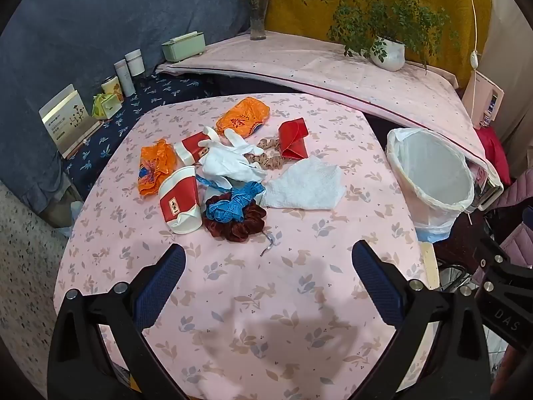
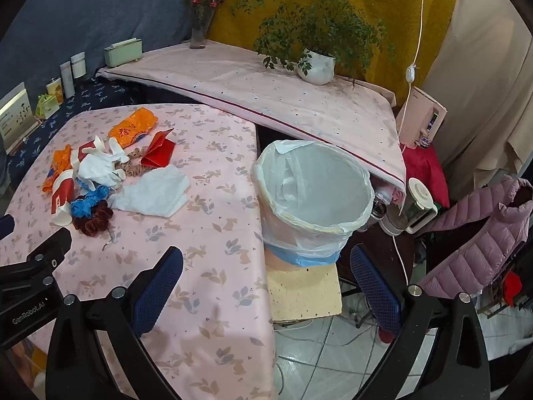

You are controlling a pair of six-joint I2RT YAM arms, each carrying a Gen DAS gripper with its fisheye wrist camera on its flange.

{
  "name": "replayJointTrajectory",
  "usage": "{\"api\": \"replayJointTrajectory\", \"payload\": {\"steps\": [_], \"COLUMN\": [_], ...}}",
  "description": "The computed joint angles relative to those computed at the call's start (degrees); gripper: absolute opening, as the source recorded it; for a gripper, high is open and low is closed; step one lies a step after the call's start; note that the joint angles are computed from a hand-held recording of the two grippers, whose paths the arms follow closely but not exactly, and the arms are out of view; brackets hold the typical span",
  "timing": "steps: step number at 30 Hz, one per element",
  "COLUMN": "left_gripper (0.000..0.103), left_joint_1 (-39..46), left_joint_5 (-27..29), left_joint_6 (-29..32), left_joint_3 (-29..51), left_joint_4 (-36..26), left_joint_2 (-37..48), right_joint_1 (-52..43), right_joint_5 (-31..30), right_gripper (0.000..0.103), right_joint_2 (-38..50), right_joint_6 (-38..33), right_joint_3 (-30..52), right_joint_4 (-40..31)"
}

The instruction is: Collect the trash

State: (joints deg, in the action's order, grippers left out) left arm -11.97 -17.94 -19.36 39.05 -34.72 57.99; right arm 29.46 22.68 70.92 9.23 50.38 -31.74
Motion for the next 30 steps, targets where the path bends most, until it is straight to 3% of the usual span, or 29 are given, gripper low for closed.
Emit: {"api": "replayJointTrajectory", "payload": {"steps": [30], "left_gripper": [0.095], "left_joint_1": [0.2], "left_joint_5": [0.6], "left_joint_6": [-0.1], "left_joint_3": [0.3], "left_joint_4": [-0.6], "left_joint_2": [0.3], "right_joint_1": [0.2], "right_joint_5": [0.0], "right_gripper": [0.096], "right_joint_2": [0.8], "right_joint_6": [0.1], "right_joint_3": [0.5], "right_joint_4": [0.0]}}
